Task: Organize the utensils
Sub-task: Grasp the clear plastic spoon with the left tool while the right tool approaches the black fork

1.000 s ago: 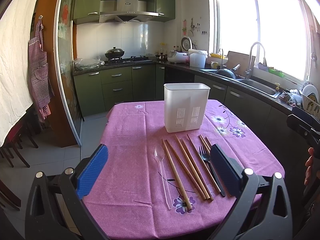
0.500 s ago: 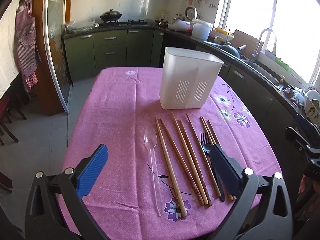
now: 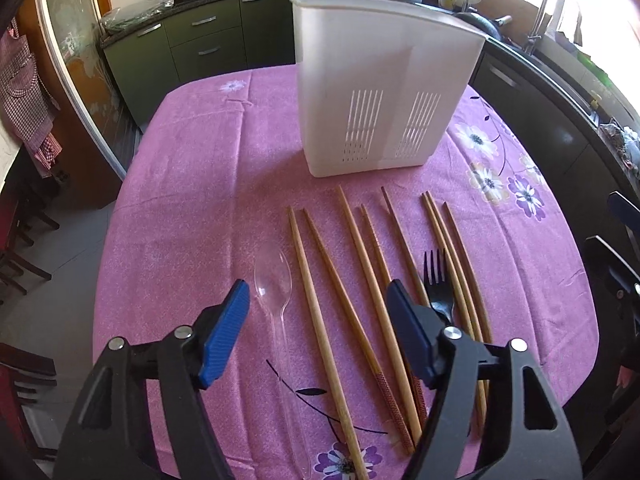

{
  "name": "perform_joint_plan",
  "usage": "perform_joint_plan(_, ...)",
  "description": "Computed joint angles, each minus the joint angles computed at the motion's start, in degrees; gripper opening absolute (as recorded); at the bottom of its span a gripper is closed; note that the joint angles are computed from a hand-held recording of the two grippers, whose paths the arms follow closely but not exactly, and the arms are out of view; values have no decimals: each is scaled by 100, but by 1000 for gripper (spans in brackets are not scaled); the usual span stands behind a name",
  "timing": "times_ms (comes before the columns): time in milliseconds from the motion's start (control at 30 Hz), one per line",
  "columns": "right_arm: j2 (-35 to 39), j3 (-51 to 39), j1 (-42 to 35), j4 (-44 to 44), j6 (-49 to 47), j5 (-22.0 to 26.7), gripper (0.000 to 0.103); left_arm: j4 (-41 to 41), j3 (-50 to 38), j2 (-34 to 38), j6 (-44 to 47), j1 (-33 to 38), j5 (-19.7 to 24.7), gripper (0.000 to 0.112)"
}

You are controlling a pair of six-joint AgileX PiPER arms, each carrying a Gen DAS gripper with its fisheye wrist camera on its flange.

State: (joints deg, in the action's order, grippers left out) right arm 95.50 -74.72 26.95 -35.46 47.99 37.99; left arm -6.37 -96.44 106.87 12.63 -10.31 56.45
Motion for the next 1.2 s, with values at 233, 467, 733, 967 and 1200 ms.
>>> perform_joint_plan(233, 154, -73, -119, 240, -274, -87, 95, 565, -272, 314, -235, 88, 409, 58)
perform_joint_plan(467, 225, -117, -103, 330, -362, -117, 95, 671, -307, 534, -360, 123, 612, 45)
perform_joint_plan(733, 265, -174, -34, 408, -459, -133, 95, 542, -18, 484, -411, 150, 343, 31)
perform_joint_plan(967, 375, -355, 16, 609, -697, -74, 95, 374, 191, 358, -287, 135, 205, 9)
perform_joint_plan(1200, 520, -558, 30, 836, -919, 45, 95, -69, 337, 183, 126, 281, 45, 9)
